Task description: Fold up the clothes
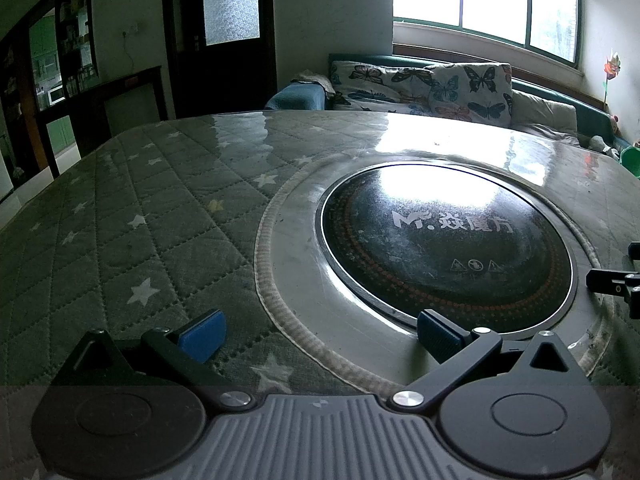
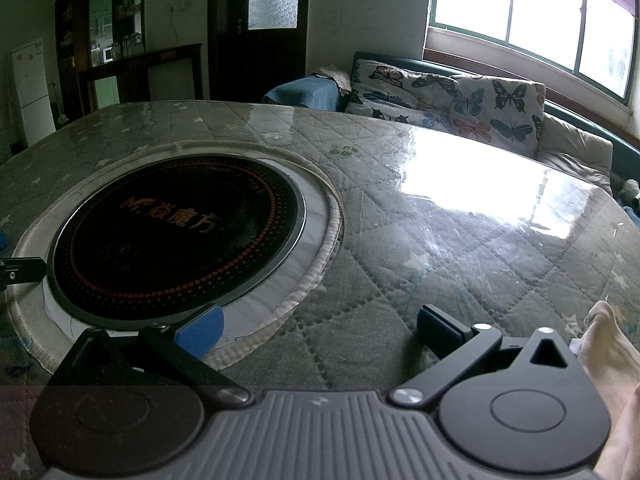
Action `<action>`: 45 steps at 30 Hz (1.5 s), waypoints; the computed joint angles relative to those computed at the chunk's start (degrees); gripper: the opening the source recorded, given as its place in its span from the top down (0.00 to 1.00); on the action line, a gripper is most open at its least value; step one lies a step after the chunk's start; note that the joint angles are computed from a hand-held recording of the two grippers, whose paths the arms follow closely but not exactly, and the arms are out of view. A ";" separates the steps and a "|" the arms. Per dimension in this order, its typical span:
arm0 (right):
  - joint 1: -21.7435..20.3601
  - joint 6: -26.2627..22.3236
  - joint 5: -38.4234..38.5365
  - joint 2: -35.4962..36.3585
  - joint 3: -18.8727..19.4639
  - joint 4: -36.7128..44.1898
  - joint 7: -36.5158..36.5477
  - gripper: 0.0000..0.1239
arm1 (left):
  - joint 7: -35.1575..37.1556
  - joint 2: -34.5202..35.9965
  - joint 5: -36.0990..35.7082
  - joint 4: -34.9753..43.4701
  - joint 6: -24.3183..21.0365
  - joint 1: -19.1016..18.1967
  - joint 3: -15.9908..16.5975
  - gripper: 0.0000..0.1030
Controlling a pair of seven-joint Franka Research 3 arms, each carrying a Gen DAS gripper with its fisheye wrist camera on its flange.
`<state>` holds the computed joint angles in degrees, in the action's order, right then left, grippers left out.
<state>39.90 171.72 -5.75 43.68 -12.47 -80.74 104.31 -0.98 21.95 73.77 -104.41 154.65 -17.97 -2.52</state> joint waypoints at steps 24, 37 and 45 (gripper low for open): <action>0.24 0.00 -0.01 0.01 -0.24 0.01 0.12 0.17 | 0.34 -0.11 -0.65 0.08 -0.75 -0.13 -0.10 0.00; 0.29 0.03 -0.04 -0.04 -0.30 -0.07 0.18 0.17 | 0.77 -0.02 -0.97 0.25 -0.77 -0.09 -0.10 0.00; 0.28 0.02 -0.05 -0.04 -0.27 -0.07 0.18 0.17 | 0.82 0.08 -1.02 0.37 -0.80 -0.17 -0.03 0.00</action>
<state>40.18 171.75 -5.80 43.64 -12.75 -80.81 104.49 -0.16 22.02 72.75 -104.04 153.85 -18.14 -2.54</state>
